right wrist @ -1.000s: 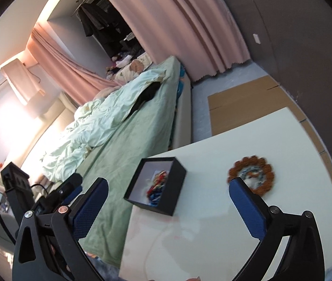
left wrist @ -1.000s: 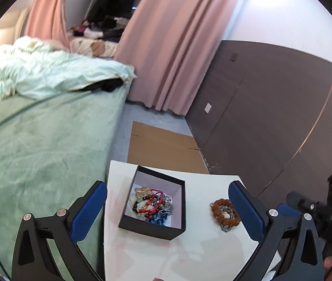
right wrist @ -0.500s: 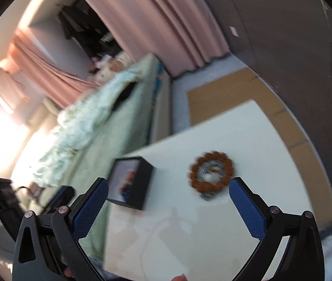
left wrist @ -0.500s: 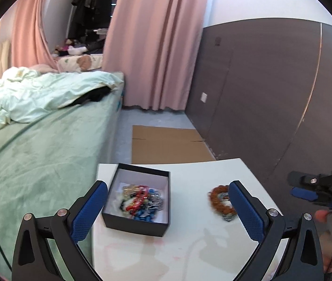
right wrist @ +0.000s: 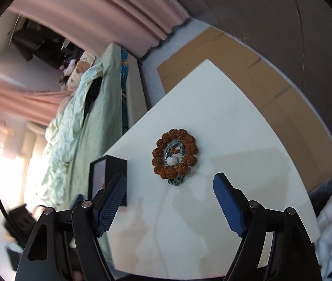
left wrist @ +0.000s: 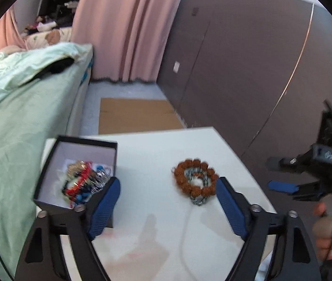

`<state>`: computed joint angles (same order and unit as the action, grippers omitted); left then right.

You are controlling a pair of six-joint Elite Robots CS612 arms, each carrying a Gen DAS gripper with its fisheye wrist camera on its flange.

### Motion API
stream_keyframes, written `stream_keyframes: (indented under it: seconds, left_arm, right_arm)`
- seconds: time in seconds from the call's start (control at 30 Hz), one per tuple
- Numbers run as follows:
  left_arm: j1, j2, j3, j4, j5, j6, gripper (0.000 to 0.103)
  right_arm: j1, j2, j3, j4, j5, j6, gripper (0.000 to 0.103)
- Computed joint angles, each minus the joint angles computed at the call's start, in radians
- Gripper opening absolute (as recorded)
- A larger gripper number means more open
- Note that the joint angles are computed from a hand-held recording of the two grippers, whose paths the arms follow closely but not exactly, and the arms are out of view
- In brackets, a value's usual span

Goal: Organize jewelry
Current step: 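Grasp the brown rudraksha bracelet on the table with the left gripper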

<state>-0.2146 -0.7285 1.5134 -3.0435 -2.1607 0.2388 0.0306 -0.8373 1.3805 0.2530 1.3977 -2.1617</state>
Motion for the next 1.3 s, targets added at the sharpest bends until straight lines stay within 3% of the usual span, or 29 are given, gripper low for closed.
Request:
stream_keyframes:
  seconds: [0.03, 0.33, 0.4, 0.5, 0.67, 0.8, 0.9, 1.13, 1.2, 1.3]
  left_arm:
    - [-0.005, 0.003, -0.006, 0.028, -0.004, 0.009, 0.067]
    - [-0.055, 0.024, -0.026, 0.098, 0.057, 0.096, 0.060]
    - [-0.066, 0.031, -0.037, 0.109, 0.082, 0.116, 0.058]
    - [-0.076, 0.041, -0.056, 0.140, 0.092, 0.125, 0.048]
    - [-0.087, 0.062, -0.082, 0.152, 0.114, 0.103, 0.048]
    - [-0.089, 0.075, -0.098, 0.163, 0.124, 0.080, 0.037]
    - [-0.092, 0.084, -0.111, 0.179, 0.130, 0.071, 0.037]
    - [-0.098, 0.102, -0.132, 0.212, 0.132, 0.068, 0.036]
    - [-0.096, 0.104, -0.135, 0.218, 0.120, 0.074, 0.026]
    - [-0.095, 0.104, -0.131, 0.201, 0.115, 0.072, 0.020]
  right_arm:
    - [-0.005, -0.002, 0.006, 0.002, 0.003, 0.016, 0.079]
    - [-0.021, 0.022, -0.018, 0.072, 0.047, 0.087, 0.079]
    - [-0.028, 0.027, -0.020, 0.073, 0.029, 0.100, 0.079]
    - [-0.033, 0.034, -0.026, 0.077, 0.013, 0.107, 0.079]
    - [-0.031, 0.045, -0.055, 0.109, 0.028, 0.071, 0.079]
    - [-0.037, 0.045, -0.054, 0.097, 0.020, 0.066, 0.079]
    - [-0.033, 0.054, -0.072, 0.129, 0.057, 0.069, 0.079]
    - [-0.028, 0.059, -0.088, 0.123, 0.062, 0.086, 0.079]
    - [-0.024, 0.060, -0.093, 0.123, 0.071, 0.082, 0.079]
    - [-0.023, 0.069, -0.107, 0.138, 0.066, 0.073, 0.079]
